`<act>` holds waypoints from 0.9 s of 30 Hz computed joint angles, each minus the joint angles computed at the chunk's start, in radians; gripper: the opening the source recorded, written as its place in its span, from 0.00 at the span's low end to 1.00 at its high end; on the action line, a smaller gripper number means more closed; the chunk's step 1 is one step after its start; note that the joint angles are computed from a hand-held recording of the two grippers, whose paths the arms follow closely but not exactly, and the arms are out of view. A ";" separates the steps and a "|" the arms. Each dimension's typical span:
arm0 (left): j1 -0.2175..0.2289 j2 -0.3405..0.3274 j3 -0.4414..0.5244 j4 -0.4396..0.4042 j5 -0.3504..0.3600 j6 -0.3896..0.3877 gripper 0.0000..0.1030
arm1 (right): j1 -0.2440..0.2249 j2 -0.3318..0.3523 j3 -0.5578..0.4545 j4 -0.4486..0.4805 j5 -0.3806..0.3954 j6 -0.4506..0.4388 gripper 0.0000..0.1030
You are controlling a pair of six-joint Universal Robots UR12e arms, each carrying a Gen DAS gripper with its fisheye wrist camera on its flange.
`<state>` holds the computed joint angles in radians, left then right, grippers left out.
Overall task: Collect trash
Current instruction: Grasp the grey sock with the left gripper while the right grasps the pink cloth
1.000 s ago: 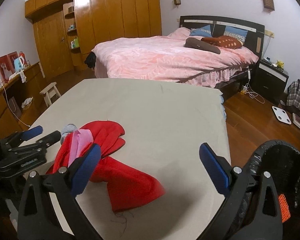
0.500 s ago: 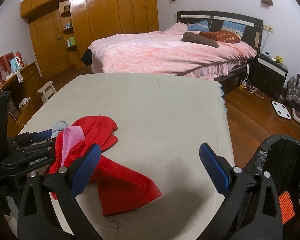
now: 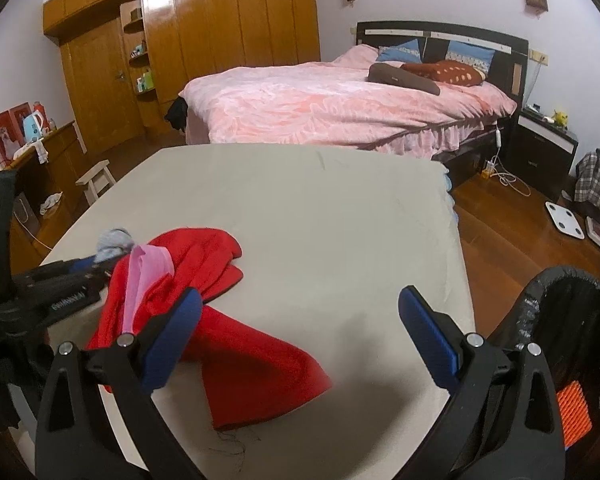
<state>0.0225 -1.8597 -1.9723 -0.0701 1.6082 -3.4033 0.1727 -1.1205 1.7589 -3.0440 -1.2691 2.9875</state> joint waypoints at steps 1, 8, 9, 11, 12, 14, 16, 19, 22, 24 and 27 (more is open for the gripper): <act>0.002 0.005 -0.003 0.006 0.007 -0.004 0.33 | 0.000 -0.001 0.000 -0.003 0.002 0.001 0.93; 0.005 0.045 -0.028 0.029 0.051 0.019 0.33 | 0.003 -0.007 -0.004 -0.013 0.031 0.011 0.93; 0.005 0.051 -0.032 0.034 0.057 0.021 0.33 | 0.006 -0.008 -0.005 -0.013 0.038 0.009 0.93; 0.004 0.061 -0.040 0.049 0.075 0.018 0.33 | 0.010 -0.009 -0.006 -0.011 0.049 0.004 0.93; 0.003 0.067 -0.046 0.063 0.095 0.015 0.33 | 0.014 -0.007 -0.010 -0.008 0.054 -0.003 0.91; 0.003 0.076 -0.055 0.092 0.133 0.006 0.33 | 0.020 -0.006 -0.017 0.004 0.063 -0.014 0.83; 0.012 0.086 -0.058 0.095 0.121 -0.005 0.33 | 0.027 -0.001 -0.027 0.024 0.075 -0.024 0.79; 0.021 0.093 -0.060 0.096 0.121 0.000 0.33 | 0.036 0.004 -0.039 0.039 0.090 -0.024 0.77; 0.024 0.091 -0.061 0.094 0.118 0.008 0.33 | 0.045 0.011 -0.050 0.050 0.102 -0.033 0.72; 0.020 0.090 -0.065 0.093 0.120 0.010 0.33 | 0.050 0.015 -0.058 0.069 0.111 -0.041 0.65; 0.014 0.088 -0.068 0.093 0.123 0.013 0.33 | 0.058 0.021 -0.070 0.098 0.122 -0.057 0.56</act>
